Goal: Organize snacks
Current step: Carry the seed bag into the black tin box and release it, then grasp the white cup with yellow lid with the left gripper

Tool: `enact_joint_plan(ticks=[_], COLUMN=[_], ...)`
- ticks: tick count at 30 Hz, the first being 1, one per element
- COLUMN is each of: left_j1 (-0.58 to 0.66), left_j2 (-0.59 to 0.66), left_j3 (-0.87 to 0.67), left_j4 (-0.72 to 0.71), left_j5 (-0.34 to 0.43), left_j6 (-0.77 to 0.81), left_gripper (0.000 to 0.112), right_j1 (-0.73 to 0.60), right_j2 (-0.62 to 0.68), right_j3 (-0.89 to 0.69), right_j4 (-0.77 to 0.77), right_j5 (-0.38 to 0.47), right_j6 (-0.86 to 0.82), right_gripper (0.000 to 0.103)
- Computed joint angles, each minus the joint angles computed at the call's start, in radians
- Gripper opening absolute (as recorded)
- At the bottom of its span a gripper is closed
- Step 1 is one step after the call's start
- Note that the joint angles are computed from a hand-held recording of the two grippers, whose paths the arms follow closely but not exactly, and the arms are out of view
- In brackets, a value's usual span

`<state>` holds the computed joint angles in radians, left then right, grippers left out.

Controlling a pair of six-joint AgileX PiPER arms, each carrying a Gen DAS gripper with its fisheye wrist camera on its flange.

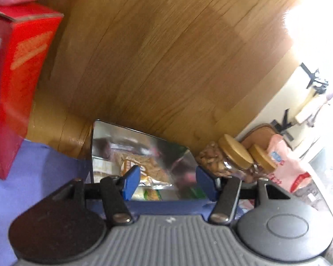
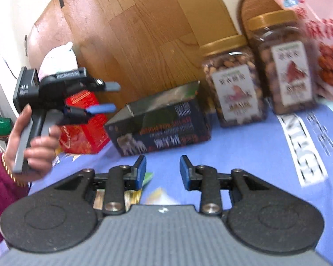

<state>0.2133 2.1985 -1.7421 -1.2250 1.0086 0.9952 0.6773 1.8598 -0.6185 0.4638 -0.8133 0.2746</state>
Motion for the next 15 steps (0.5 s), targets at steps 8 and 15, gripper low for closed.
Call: enact_joint_plan(ticks=[8, 15], left_j1=[0.004, -0.122], left_j2=[-0.180, -0.295], left_j3=[0.408, 0.665], left_j4=[0.010, -0.014], left_j5=[0.145, -0.006], left_j6=[0.268, 0.476], left_gripper=[0.057, 0.061], right_j1=[0.089, 0.131], right_j2=[0.009, 0.033], right_j3=[0.018, -0.045], right_j4=[0.085, 0.258], right_j5=[0.028, 0.104], right_j6=[-0.113, -0.330], right_gripper=[0.054, 0.055])
